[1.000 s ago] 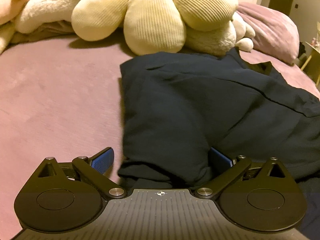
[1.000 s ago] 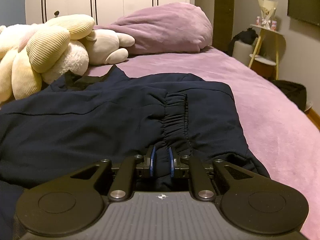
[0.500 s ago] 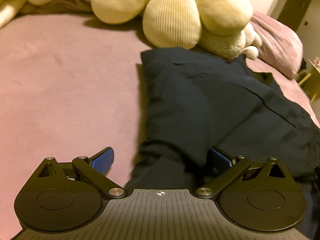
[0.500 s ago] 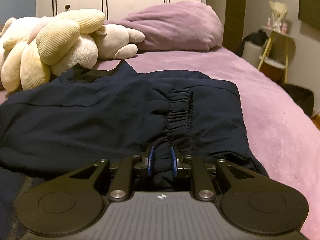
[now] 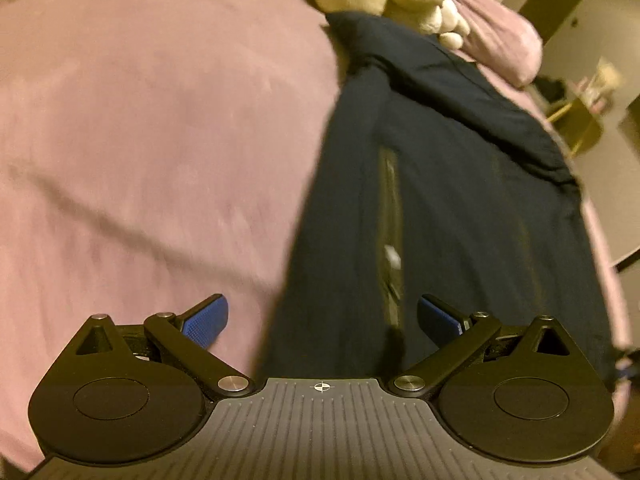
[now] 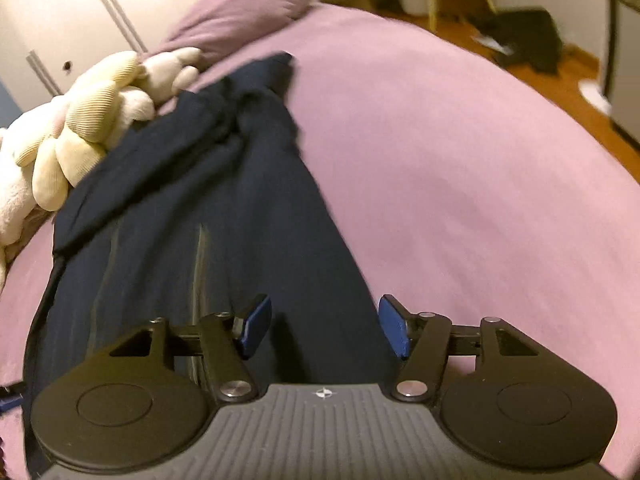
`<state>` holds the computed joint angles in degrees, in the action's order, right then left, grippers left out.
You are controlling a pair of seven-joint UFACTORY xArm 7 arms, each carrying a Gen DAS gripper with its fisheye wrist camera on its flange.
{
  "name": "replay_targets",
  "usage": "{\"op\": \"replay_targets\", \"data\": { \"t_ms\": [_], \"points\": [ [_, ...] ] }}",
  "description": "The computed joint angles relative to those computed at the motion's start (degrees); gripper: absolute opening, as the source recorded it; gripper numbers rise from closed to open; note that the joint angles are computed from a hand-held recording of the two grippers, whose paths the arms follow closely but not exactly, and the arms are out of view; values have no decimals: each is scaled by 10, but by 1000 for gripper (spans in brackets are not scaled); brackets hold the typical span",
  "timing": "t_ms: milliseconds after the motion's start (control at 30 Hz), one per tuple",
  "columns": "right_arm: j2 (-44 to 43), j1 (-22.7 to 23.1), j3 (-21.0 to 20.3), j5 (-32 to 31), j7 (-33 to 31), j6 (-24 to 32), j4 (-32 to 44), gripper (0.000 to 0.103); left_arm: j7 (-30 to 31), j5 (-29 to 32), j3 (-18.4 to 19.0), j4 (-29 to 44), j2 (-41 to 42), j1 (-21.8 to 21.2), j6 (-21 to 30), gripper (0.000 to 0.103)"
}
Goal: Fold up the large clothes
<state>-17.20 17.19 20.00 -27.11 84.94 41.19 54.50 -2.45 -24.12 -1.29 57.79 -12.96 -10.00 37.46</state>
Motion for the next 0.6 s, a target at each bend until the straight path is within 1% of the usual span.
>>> {"op": "replay_targets", "data": {
  "t_ms": [33, 67, 100, 133, 167, 200, 267, 300, 333, 367, 400, 433, 467, 500, 533, 600],
  "points": [
    [-23, 11, -4, 23, 2, -5, -24, 64, 12, -26, 5, -12, -12, -7, 1, 103],
    [-41, 22, -8, 50, -2, -11, -44, 64, 39, -62, 15, -23, -20, -18, 1, 103],
    [-54, 29, -9, 71, -7, -9, -57, 64, 55, -79, 18, -33, -25, -22, -7, 103],
    [-65, 29, -4, 78, -5, -16, -69, 64, 51, -71, 12, -39, -27, -20, -17, 103],
    [-78, 26, -1, 78, -3, -36, -84, 64, 47, -64, 10, -40, -25, -18, -16, 103],
    [-88, 21, 4, 76, -1, -51, -96, 64, 47, -69, 13, -37, -20, -19, -11, 103],
    [-93, 11, 7, 85, -1, -68, -106, 62, 56, -99, 20, -46, -24, -23, -17, 102],
    [-93, 8, 5, 91, -3, -80, -112, 60, 62, -114, 25, -52, -30, -24, -17, 98],
    [-95, 5, 5, 97, -4, -86, -117, 55, 57, -116, 25, -52, -31, -21, -16, 95],
    [-97, 2, 3, 102, -8, -97, -123, 55, 49, -113, 24, -52, -32, -17, -14, 86],
    [-100, 0, 2, 107, -11, -108, -130, 49, 44, -109, 24, -54, -35, -14, -11, 77],
    [-101, -2, 2, 112, -15, -116, -134, 41, 40, -108, 24, -55, -39, -13, -7, 71],
    [-104, 0, -1, 120, -20, -127, -140, 34, 40, -109, 27, -55, -43, -12, 0, 62],
    [-106, 1, -1, 127, -25, -137, -143, 30, 48, -115, 32, -58, -50, -13, 5, 55],
    [-106, 2, 0, 133, -29, -151, -145, 27, 64, -132, 40, -60, -55, -17, 8, 54],
    [-112, 2, 2, 144, -36, -172, -150, 26, 96, -178, 55, -62, -60, -28, 12, 53]
  ]
}}
